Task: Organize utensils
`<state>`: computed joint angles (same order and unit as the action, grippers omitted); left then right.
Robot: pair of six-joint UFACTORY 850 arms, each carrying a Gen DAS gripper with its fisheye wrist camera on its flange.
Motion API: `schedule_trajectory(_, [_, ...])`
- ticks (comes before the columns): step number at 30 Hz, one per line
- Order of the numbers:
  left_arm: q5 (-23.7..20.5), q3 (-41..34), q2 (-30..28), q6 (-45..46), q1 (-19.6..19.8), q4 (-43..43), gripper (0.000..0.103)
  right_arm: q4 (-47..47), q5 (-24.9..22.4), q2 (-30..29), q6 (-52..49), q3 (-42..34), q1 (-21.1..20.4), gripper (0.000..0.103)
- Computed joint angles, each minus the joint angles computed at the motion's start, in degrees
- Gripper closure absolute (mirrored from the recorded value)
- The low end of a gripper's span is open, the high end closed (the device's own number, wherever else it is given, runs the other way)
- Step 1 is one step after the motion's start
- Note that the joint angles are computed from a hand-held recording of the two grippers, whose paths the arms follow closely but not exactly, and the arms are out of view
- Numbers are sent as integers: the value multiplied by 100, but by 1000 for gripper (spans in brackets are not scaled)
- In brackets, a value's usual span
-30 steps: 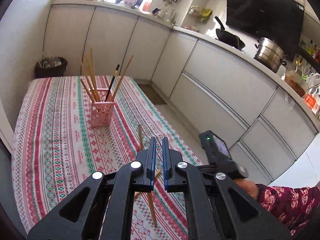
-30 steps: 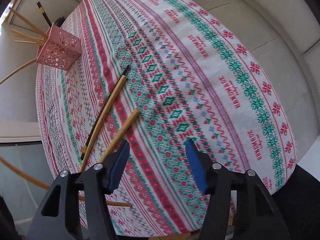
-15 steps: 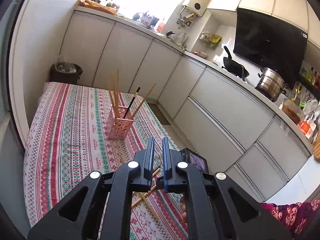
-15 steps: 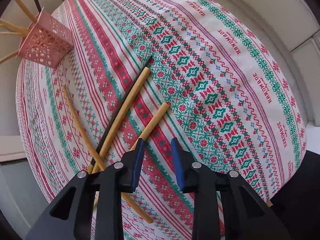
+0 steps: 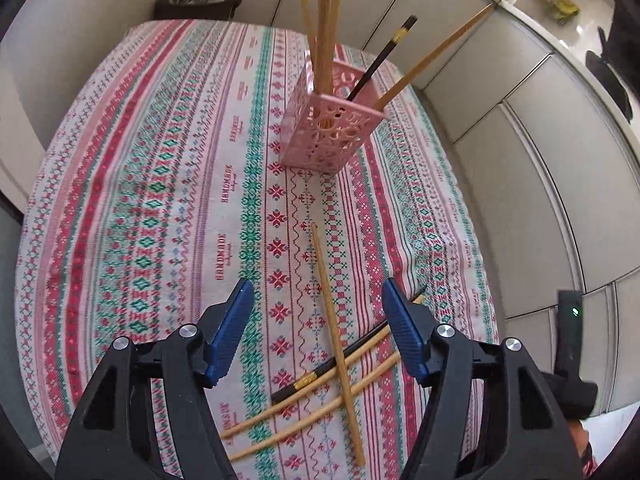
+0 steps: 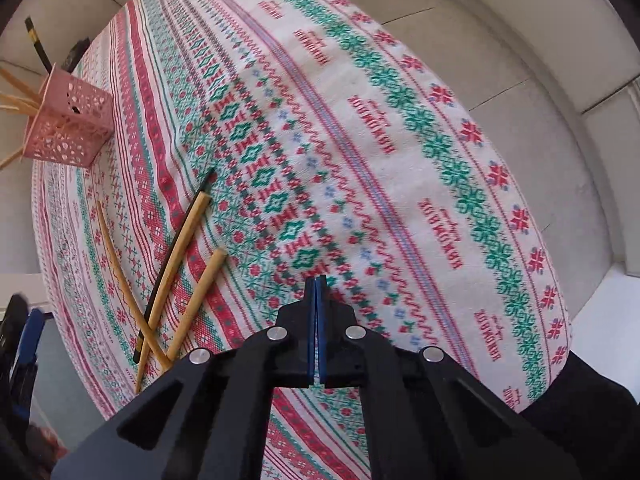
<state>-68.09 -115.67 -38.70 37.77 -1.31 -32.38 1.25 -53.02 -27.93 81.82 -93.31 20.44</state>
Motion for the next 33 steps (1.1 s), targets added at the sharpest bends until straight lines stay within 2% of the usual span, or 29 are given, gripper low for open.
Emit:
schedule_trajectory(2, [195,-140,-174,-459,-278,657,42,172,227,234,-181,296,-56,100])
schedule_trajectory(5, [791,8,-224,-957,-629,1588,49,314,499,502,-374,624,-112,99])
schedule_trajectory(6, [915,70,-221,-1012,-702,1738,55,324,562,579,-403,719,-117,99])
schedule_trajectory(7, [1009,133,-218,-1004,-765,1848,66,351,607,609,-460,752,-127,95])
schedule_trajectory(8, [1063,203,-212,-941,-829,1957,77,412,644,593,-519,745,-125,91])
schedule_trajectory(9, [1160,340,-171,-868,-891,2101,93,491,762,638,-550,857,-114,77])
schedule_trajectory(10, [1497,618,-6,-654,-924,2101,96,580,865,656,-547,903,-127,64])
schedule_trajectory(11, [1634,764,77,-564,-937,2097,98,617,942,587,-452,857,-88,61])
schedule_trajectory(15, [1410,740,114,-268,-731,1533,99,610,916,253,-263,437,4,60])
schedule_trajectory(18, [1220,714,298,224,-461,983,99,558,634,-102,-173,-72,62,60])
schedule_trajectory(25, [1230,906,829,1081,121,22,99,120,-131,-982,591,-1379,220,62])
schedule_trajectory(26, [1230,890,855,1148,178,-54,99,153,-247,-1109,650,-1547,234,64])
schedule_trajectory(29, [1114,715,859,1226,283,-257,99,-11,-661,-1437,824,-1998,302,84])
schedule_trajectory(30, [1118,698,864,1241,283,-303,99,-185,-919,-1575,903,-2237,339,88])
schedule_trajectory(33, [1135,787,952,1316,334,-460,99,-436,-1305,-1988,950,-2851,420,88])
